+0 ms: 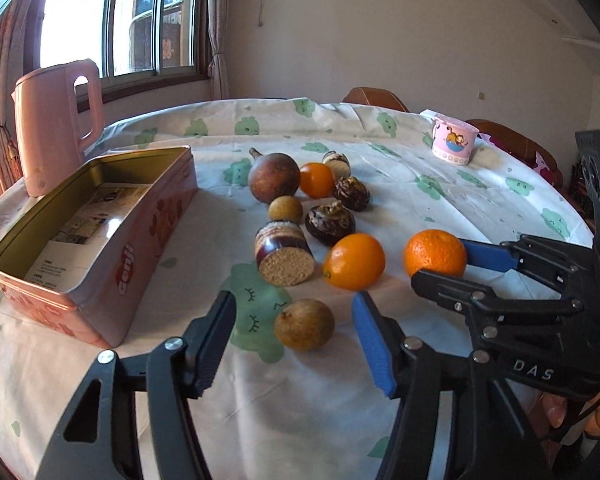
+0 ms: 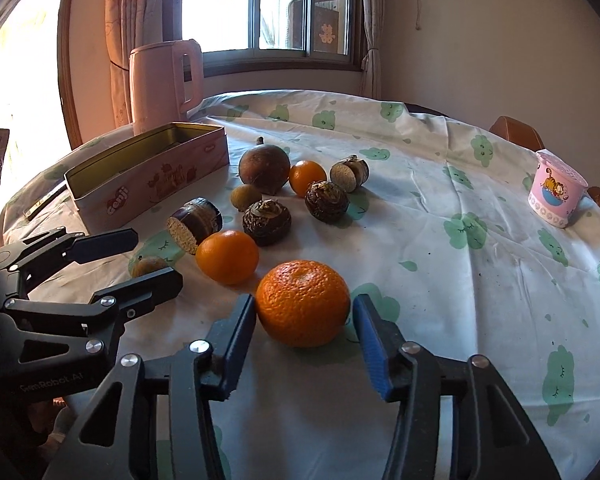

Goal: Organize fruits
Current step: 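Grasp the large mandarin orange with the right tool while the left tool grasps a small brown fruit, then carry the orange in the right tool while the left tool carries the brown fruit toward the tin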

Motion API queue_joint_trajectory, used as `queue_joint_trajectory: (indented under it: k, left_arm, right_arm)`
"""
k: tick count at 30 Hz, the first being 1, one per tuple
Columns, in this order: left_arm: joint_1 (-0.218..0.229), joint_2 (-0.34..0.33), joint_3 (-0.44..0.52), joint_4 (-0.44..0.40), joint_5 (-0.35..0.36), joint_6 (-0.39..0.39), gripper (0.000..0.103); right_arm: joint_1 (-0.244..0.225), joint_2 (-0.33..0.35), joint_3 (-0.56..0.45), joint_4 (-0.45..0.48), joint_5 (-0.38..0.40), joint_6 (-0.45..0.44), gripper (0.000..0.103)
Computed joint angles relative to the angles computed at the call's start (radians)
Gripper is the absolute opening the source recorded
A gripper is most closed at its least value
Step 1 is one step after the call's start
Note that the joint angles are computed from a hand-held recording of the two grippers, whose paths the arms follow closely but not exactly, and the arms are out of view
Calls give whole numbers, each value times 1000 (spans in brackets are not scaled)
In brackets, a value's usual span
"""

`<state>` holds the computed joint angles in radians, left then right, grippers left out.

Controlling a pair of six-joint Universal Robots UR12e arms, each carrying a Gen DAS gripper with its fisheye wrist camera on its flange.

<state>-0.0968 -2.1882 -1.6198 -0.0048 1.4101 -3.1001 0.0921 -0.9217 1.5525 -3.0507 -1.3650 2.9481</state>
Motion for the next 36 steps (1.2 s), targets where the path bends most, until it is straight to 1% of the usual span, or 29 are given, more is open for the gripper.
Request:
queue_joint_trajectory:
  k: [1, 3, 5, 6, 11, 25, 36]
  left_arm:
    - [1, 0, 1, -9, -10, 4, 54]
    - [1, -2, 4, -23, -23, 16, 40]
    - [1, -3, 5, -28, -31, 20, 33]
    - [2, -3, 4, -26, -38, 21, 32]
    - [4, -2, -1, -9, -48, 23, 32]
    - [0, -5, -14, 104, 16, 12, 32]
    - [-3, -8, -20, 183, 41, 7, 32]
  right_arm:
    - [-1, 0, 1, -1, 4, 4, 50]
    - [-3, 0, 1, -5, 10, 1, 49]
    - [-1, 0, 4, -17, 7, -3, 49]
    - [-1, 0, 5, -26, 5, -5, 49]
    - [-3, 2, 14, -76, 15, 3, 49]
    - [-9, 8, 31, -177, 31, 28, 49]
    - [-11, 13, 42, -242, 43, 26, 49]
